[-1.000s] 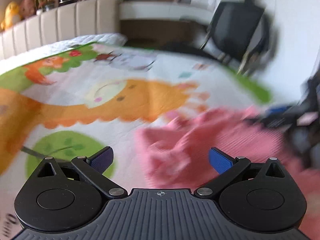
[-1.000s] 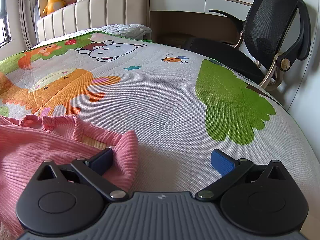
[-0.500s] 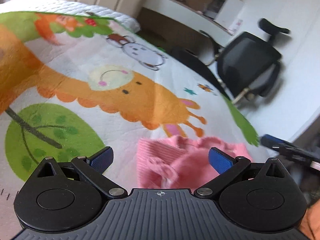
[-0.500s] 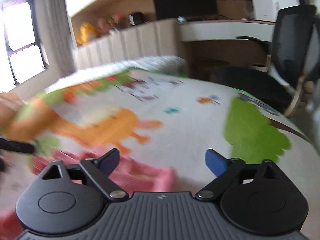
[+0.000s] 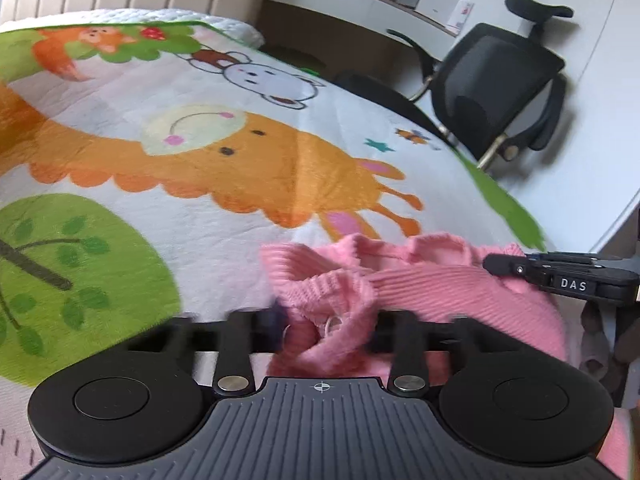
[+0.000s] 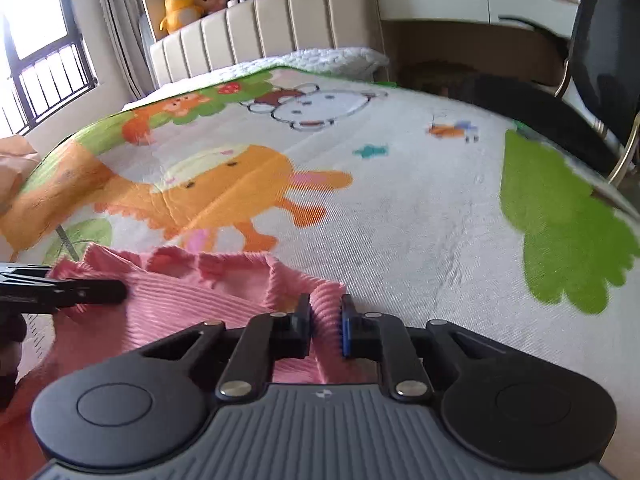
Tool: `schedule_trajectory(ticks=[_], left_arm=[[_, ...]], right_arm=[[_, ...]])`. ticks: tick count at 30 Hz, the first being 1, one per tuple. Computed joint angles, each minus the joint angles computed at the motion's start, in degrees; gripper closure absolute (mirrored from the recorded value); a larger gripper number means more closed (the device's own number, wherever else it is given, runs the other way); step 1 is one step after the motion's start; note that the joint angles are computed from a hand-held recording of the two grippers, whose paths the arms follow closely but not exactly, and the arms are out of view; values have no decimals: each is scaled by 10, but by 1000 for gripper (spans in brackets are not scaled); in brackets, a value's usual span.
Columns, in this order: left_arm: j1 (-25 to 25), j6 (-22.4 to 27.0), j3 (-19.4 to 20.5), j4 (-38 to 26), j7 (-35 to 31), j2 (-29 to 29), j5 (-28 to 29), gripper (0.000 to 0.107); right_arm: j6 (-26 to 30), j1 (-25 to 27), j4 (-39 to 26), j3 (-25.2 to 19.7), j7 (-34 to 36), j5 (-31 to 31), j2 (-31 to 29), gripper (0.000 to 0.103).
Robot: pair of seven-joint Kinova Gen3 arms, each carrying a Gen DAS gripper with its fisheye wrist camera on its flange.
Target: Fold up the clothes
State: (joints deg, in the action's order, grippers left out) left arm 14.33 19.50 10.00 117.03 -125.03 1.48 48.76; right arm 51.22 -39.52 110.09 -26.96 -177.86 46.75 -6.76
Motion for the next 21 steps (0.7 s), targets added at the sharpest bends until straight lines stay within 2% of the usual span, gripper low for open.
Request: schedule_trajectory(ticks=[1, 3, 5, 7, 9, 11, 12, 14, 15, 16, 18, 20, 21], left_arm=[[3, 16, -12, 2, -23, -17, 17, 87], [37, 38, -61, 20, -70, -66, 40, 87], [77, 57, -114, 44, -117, -119, 59, 87], [94, 79, -144, 76, -163, -172, 81, 87], [69, 107, -132, 104, -190, -225, 77, 84], [27, 130, -92, 126, -182, -274, 37, 78], [20, 143, -84, 135, -178, -297, 14, 76], [25, 188, -100, 144, -157, -324, -30, 64], [42, 208, -119, 148, -147, -335, -53, 59], [63, 231, -146, 152, -147, -345, -71, 50], [74, 277, -199, 158, -154, -359, -80, 37], [62, 324, -252, 168, -166, -372, -67, 21], [50, 347, -278, 171, -169, -372, -54, 19]], right_arm=[[9, -4, -2, -7, 0, 4, -11, 94], [23, -7, 1, -28, -4, 11, -51, 95], [44, -7, 5, -63, -4, 8, -99, 95], [71, -9, 2, -103, 3, -2, -141, 95], [102, -4, -9, -148, 16, -25, -164, 95], [143, -4, -24, -201, 23, -45, -164, 95], [158, 5, -30, -228, 31, -60, -163, 95], [182, 20, -38, -270, 48, -98, -164, 94], [191, 18, -39, -283, 52, -122, -167, 94], [193, 5, -36, -284, 49, -145, -171, 93], [198, -5, -33, -294, 49, -191, -185, 82], [205, 3, -37, -311, 56, -229, -206, 69], [205, 2, -37, -309, 59, -241, -222, 67]])
